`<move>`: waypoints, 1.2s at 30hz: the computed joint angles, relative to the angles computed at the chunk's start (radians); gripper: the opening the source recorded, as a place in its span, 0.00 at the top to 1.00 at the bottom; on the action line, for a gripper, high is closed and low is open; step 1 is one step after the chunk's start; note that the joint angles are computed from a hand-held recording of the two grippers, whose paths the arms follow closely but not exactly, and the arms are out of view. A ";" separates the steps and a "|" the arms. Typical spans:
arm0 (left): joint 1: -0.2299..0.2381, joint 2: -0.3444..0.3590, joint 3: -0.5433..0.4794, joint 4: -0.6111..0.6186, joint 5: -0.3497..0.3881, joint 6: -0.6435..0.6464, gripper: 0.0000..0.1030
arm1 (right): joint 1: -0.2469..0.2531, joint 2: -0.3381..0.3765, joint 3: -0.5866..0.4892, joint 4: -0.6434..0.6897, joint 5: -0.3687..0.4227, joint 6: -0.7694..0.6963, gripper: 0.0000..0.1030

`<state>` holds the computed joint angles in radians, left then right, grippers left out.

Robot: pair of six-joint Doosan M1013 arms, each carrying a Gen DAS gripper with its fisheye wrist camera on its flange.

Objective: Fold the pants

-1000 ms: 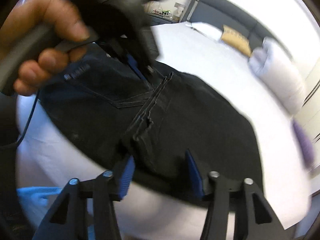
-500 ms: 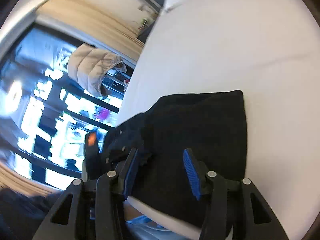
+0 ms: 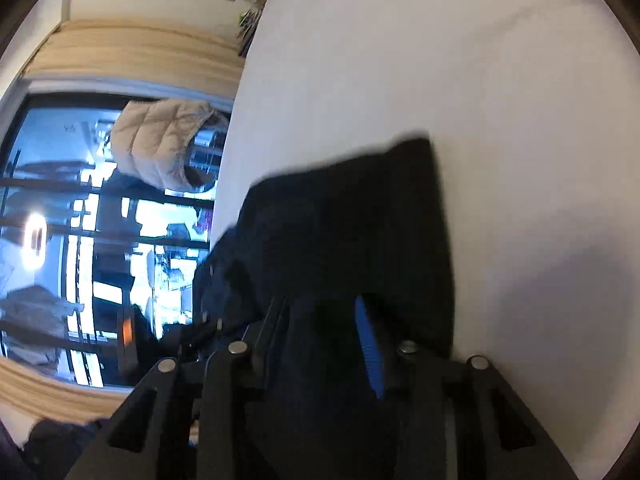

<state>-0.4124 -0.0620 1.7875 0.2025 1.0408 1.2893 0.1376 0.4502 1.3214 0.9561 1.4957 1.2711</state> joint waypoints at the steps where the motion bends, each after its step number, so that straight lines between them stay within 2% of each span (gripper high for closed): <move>1: 0.000 -0.001 0.002 0.003 -0.003 -0.002 0.88 | -0.001 -0.011 0.013 -0.005 0.006 -0.010 0.62; 5: -0.002 -0.021 0.019 -0.002 -0.007 -0.011 0.88 | -0.023 -0.065 0.075 -0.023 0.026 -0.035 0.61; 12: 0.028 -0.029 0.029 -0.033 -0.026 0.014 0.88 | -0.043 -0.158 0.185 -0.040 -0.012 -0.059 0.59; 21: 0.037 -0.041 0.042 -0.044 -0.044 0.021 0.88 | -0.049 -0.191 0.232 -0.045 -0.043 -0.076 0.58; 23: 0.042 -0.045 0.047 -0.053 -0.054 0.022 0.88 | -0.049 -0.192 0.239 -0.044 -0.057 -0.084 0.64; 28: 0.078 -0.090 0.080 -0.139 -0.123 0.035 0.87 | -0.055 -0.202 0.267 -0.053 -0.115 -0.040 1.00; 32: 0.134 -0.159 0.113 -0.268 -0.154 0.057 0.87 | -0.060 -0.223 0.295 -0.048 -0.164 -0.021 1.00; 33: 0.149 -0.181 0.124 -0.299 -0.168 0.062 0.87 | -0.056 -0.230 0.293 -0.059 -0.176 -0.024 0.91; 34: 0.170 -0.211 0.141 -0.334 -0.182 0.064 0.87 | -0.054 -0.238 0.291 -0.056 -0.186 -0.035 0.65; 35: 0.193 -0.241 0.158 -0.371 -0.192 0.064 0.87 | -0.054 -0.245 0.293 -0.031 -0.196 -0.044 0.50; 36: 0.214 -0.264 0.173 -0.400 -0.194 0.066 0.87 | -0.056 -0.258 0.303 0.017 -0.220 -0.049 0.29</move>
<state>-0.1987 -0.3256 1.9601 -0.1978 0.8465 1.3550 0.0811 0.1921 1.6242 0.9729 1.2759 1.2217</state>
